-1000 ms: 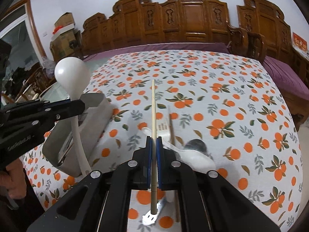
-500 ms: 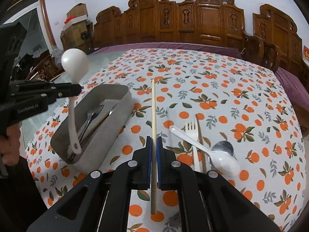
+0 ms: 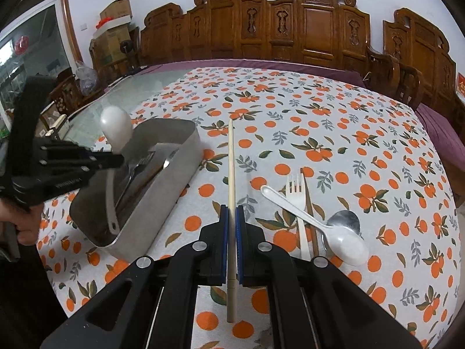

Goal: Organize utensils
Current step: 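Carry the white plastic spoon into the metal tray and open the left tool, then lower the wooden chopstick into the metal tray and open the right tool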

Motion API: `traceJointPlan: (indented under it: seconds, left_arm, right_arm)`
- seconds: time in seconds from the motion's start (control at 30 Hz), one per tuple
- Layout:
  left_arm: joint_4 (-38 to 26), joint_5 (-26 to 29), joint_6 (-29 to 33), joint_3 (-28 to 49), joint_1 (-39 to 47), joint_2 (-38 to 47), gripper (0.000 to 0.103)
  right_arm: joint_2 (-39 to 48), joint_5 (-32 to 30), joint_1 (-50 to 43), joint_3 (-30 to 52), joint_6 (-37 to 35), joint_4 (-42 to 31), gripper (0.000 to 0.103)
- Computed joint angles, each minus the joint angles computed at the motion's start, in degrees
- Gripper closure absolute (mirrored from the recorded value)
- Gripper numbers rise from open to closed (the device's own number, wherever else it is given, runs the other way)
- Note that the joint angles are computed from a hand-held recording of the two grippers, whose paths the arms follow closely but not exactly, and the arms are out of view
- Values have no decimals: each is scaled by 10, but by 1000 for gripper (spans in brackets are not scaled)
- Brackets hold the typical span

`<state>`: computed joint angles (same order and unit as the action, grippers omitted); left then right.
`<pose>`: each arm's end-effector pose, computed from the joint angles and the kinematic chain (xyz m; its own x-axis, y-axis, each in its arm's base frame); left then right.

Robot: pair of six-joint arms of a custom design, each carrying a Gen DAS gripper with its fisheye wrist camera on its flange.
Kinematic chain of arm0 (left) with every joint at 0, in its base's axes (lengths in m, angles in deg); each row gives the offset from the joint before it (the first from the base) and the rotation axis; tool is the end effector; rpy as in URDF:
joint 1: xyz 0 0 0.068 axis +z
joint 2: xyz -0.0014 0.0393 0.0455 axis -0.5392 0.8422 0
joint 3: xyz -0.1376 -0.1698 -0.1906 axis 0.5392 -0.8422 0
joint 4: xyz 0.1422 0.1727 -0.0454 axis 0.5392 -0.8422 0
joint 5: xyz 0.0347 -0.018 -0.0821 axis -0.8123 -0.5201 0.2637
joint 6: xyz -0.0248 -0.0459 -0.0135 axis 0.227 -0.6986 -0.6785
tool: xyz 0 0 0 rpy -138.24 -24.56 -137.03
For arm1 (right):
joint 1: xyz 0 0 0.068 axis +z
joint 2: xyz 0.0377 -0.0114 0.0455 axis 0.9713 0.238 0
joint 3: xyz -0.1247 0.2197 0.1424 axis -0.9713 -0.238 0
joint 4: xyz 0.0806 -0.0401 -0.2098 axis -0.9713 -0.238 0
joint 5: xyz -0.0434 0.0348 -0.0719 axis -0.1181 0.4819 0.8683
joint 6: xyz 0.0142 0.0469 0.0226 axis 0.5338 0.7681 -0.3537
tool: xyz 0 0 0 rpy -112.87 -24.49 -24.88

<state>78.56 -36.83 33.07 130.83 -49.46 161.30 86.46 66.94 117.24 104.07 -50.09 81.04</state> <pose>0.3575 -0.1136 0.1216 -0.6358 0.5398 -0.5518 0.6122 0.7880 0.0655 0.2598 0.2078 0.0987 -0.7300 0.0756 -0.6793 -0.0057 0.9932 0.1167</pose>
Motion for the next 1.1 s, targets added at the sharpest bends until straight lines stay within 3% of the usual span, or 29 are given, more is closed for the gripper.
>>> traceJointPlan:
  seconds: [0.5,0.73,0.9,0.97,1.1]
  left_arm:
    - [11,39,-16,0,7,19,96]
    - [57,44,-25,-51,23,-28,67]
    - [75,56,-34,-70,34,-51,42]
    - [82,58,-38,-74,37,-55,27]
    - [110,59,-48,-86,45,-65,15]
  right_arm:
    - [10,0,17,12,-2,13,97]
    - [-6,2,44,13,2,16,97]
    - [-16,8,64,23,2,8,97]
    - [-19,11,70,26,2,6,97]
    - [-17,15,82,38,4,-2,97]
